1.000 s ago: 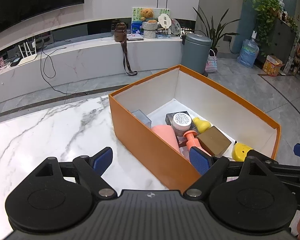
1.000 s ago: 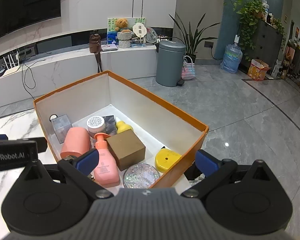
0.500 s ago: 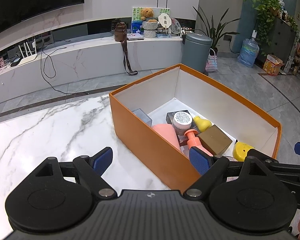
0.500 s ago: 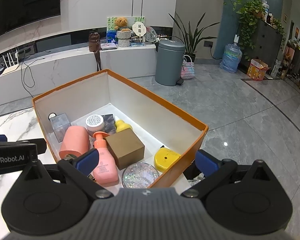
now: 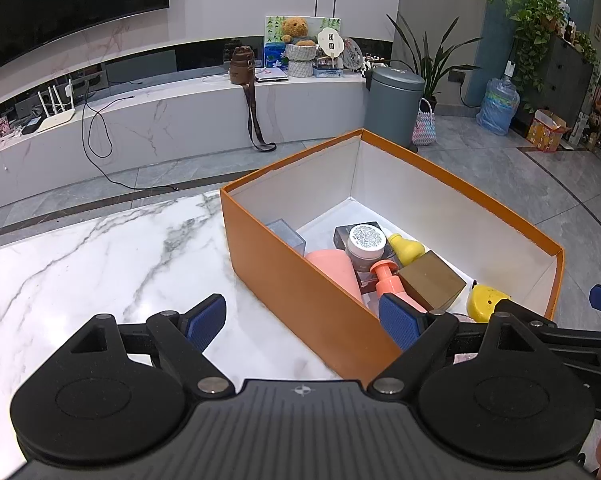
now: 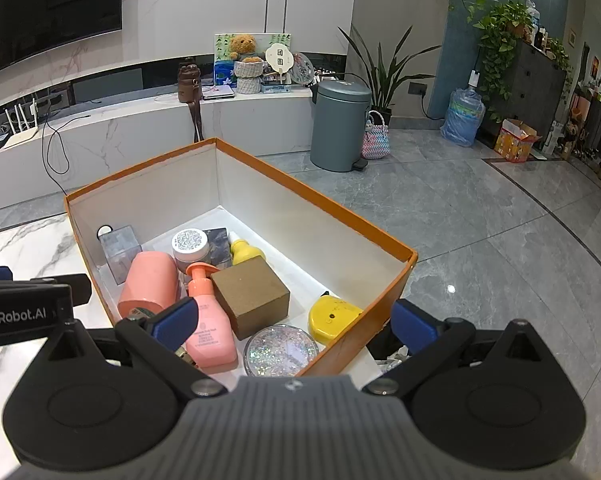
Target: Organize rigid objects
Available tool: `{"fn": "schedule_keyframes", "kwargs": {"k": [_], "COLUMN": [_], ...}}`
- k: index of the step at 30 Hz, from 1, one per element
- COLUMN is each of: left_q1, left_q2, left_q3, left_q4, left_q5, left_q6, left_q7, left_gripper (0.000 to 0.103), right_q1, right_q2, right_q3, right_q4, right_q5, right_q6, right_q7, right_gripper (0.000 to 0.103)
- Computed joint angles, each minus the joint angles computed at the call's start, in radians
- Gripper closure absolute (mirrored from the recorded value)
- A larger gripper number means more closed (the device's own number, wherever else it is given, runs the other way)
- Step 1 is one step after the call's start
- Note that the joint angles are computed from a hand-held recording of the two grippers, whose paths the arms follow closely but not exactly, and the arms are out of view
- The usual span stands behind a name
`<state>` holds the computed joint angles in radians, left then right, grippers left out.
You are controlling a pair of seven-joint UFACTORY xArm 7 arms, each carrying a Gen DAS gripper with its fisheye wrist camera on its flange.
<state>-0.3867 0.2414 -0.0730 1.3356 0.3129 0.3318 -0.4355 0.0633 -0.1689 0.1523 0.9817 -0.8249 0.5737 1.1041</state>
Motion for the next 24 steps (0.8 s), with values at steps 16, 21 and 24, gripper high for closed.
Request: {"fn": "schedule_keyframes", "kwargs": {"k": [16, 21, 24], "left_q1": [0.001, -0.001, 0.003], "left_q2": [-0.009, -0.011, -0.005], "left_q3": [-0.003, 0.000, -0.004], "left_q4": [-0.002, -0.006, 0.002], "left_q5": [0.002, 0.014, 0.003], "left_q6": [0.015, 0.009, 0.015], "left_q7": [0.001, -0.009, -0.001], "left_gripper": [0.002, 0.002, 0.002], "right_q1": [-0.005, -0.008, -0.009], "right_q2": [-0.006, -0.007, -0.006], "right_q3": [-0.002, -0.002, 0.000], "right_q4": [-0.009, -0.012, -0.010], "right_q5": [-0.001, -0.001, -0.004], "right_q6": [-0.009, -0.013, -0.010], "right_q7": [0.002, 0.002, 0.001], "right_gripper": [0.003, 0.003, 0.003]}}
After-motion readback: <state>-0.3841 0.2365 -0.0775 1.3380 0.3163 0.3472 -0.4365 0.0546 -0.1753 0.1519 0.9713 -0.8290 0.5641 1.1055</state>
